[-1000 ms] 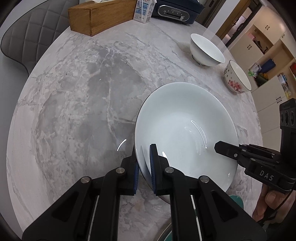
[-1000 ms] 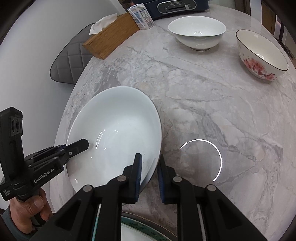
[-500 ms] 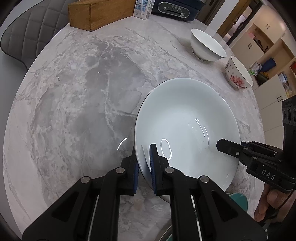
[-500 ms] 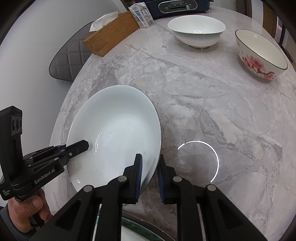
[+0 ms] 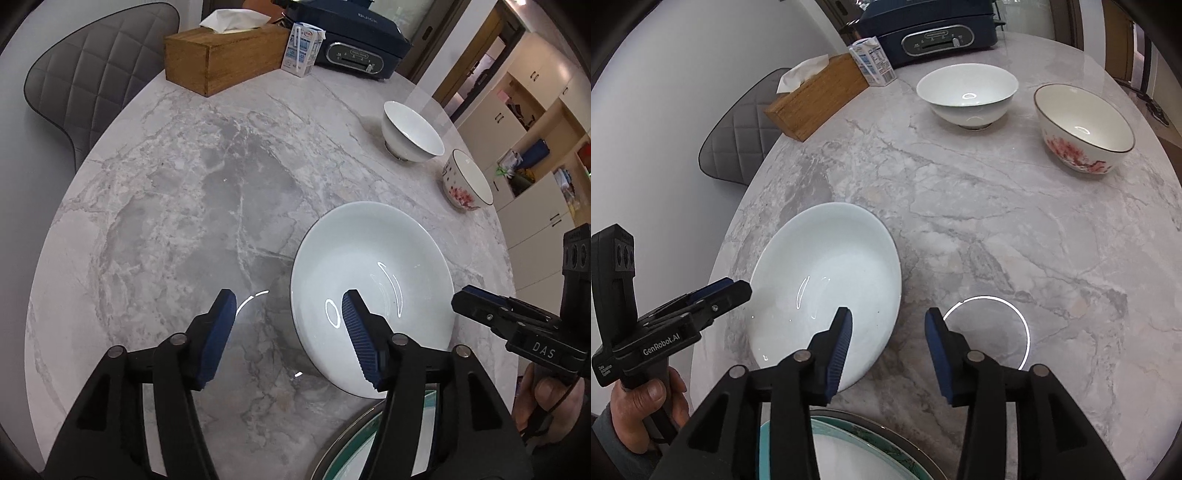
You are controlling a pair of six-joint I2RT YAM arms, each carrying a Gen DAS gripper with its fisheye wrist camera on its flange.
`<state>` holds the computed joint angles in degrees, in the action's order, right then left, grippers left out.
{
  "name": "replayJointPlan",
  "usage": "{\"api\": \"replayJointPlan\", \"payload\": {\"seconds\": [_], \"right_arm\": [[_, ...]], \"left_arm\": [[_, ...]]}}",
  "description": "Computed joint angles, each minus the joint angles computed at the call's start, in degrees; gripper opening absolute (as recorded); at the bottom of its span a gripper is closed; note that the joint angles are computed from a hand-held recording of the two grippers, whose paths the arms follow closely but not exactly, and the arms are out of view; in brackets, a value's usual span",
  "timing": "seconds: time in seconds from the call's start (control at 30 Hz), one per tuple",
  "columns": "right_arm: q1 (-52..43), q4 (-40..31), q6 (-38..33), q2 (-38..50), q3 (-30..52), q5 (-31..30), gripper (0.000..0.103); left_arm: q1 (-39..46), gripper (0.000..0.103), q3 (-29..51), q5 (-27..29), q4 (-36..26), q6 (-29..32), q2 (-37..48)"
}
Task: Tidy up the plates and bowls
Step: 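Lift the large white bowl with the left tool and carry it to the plate stack, then lower the large white bowl onto the plate stack and open the left tool, then move the left tool to the smaller white bowl and grip its rim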
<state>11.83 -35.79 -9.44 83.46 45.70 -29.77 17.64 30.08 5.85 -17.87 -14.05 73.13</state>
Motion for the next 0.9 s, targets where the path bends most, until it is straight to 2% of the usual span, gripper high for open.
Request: {"api": "replayJointPlan", "payload": {"seconds": [0.03, 0.17, 0.2, 0.3, 0.4, 0.47, 0.57, 0.63, 0.73, 0.8, 0.87, 0.9], "right_arm": [[-1.4, -0.8, -0.4, -0.5, 0.2, -0.5, 0.054], [-6.8, -2.3, -1.3, -1.3, 1.8, -3.7, 0.1], [-8.0, -2.0, -1.3, -1.5, 2.4, -4.0, 0.103], [-9.9, -2.8, -2.0, 0.2, 6.2, -3.9, 0.103], [-11.5, -4.6, -2.8, 4.5, 12.4, -5.5, 0.103], [-11.8, -5.2, -2.9, 7.7, 17.0, -5.6, 0.103], [-12.7, -5.4, -1.6, 14.6, 25.4, -8.1, 0.101], [-12.7, -5.9, -0.2, 20.0, 32.7, -8.7, 0.094], [-12.2, -7.7, -0.2, 28.5, 44.5, -10.0, 0.087], [-10.8, -11.6, -1.5, 34.6, 53.8, -7.1, 0.085], [-9.3, -17.1, -3.9, 42.1, 64.3, -4.3, 0.075], [-8.6, -19.3, -4.6, 45.4, 68.9, -2.5, 0.073]], "left_arm": [[0.8, 0.066, 0.4, -0.2, -1.1, 0.3, -1.0], [4.8, 0.093, 3.5, 1.0, -3.8, 1.8, -2.4], [5.4, 0.103, 5.8, 1.7, -5.3, 2.5, -0.8], [3.7, 0.103, 12.7, -1.7, -8.6, 5.7, 4.4], [0.4, 0.103, 18.1, -5.0, -7.7, 8.6, 7.3], [-1.4, 0.103, 22.2, -5.1, -7.4, 8.8, 9.8], [-4.5, 0.103, 33.5, -5.9, -11.8, 9.0, 18.4], [-6.6, 0.103, 41.9, -7.8, -15.2, 8.0, 25.1], [-8.8, 0.103, 51.1, -8.9, -14.2, 7.2, 32.6], [-9.8, 0.103, 59.2, -8.3, -16.5, 6.9, 38.9], [-10.6, 0.103, 66.7, -9.1, -18.2, 6.3, 44.9], [-10.9, 0.102, 70.2, -9.7, -18.5, 5.8, 48.1]]}}
